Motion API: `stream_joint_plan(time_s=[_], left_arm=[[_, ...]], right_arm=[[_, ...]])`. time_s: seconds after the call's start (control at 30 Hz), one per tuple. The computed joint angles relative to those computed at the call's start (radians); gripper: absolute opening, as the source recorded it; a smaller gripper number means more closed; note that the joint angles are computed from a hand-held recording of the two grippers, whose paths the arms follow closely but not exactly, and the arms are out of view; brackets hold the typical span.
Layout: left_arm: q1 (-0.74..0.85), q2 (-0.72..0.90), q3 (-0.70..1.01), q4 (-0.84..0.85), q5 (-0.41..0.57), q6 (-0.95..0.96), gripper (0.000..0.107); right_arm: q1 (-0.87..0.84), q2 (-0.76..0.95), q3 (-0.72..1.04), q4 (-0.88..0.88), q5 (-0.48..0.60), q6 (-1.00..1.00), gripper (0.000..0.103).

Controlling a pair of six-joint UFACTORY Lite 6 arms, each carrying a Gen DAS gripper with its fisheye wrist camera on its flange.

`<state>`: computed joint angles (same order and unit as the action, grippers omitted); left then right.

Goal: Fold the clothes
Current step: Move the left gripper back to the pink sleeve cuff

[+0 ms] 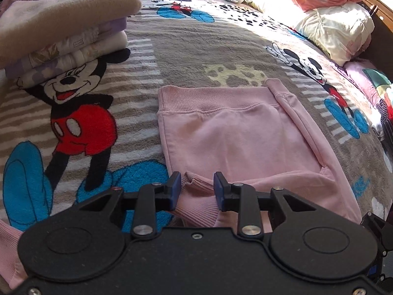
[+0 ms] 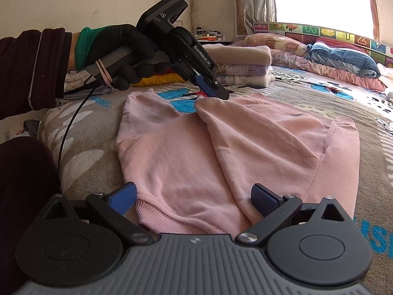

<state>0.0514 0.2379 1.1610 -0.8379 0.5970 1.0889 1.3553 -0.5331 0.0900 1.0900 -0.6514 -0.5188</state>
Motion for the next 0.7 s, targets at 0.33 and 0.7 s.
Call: stream_joint_plan(time_s=[0.33,0.7], left_arm=[[0.148,-0.113,-0.307,-0.887,0.109,0.599,0.003],[0.027,-0.275,-0.412,-1.056,-0.146,0.784,0.004]], right_arm=[[-0.021,-0.002,-0.018,-0.066,0.035,0.073,0.101],[0.017,0.016,-0.005,-0.016,0.014,0.036,0.102]])
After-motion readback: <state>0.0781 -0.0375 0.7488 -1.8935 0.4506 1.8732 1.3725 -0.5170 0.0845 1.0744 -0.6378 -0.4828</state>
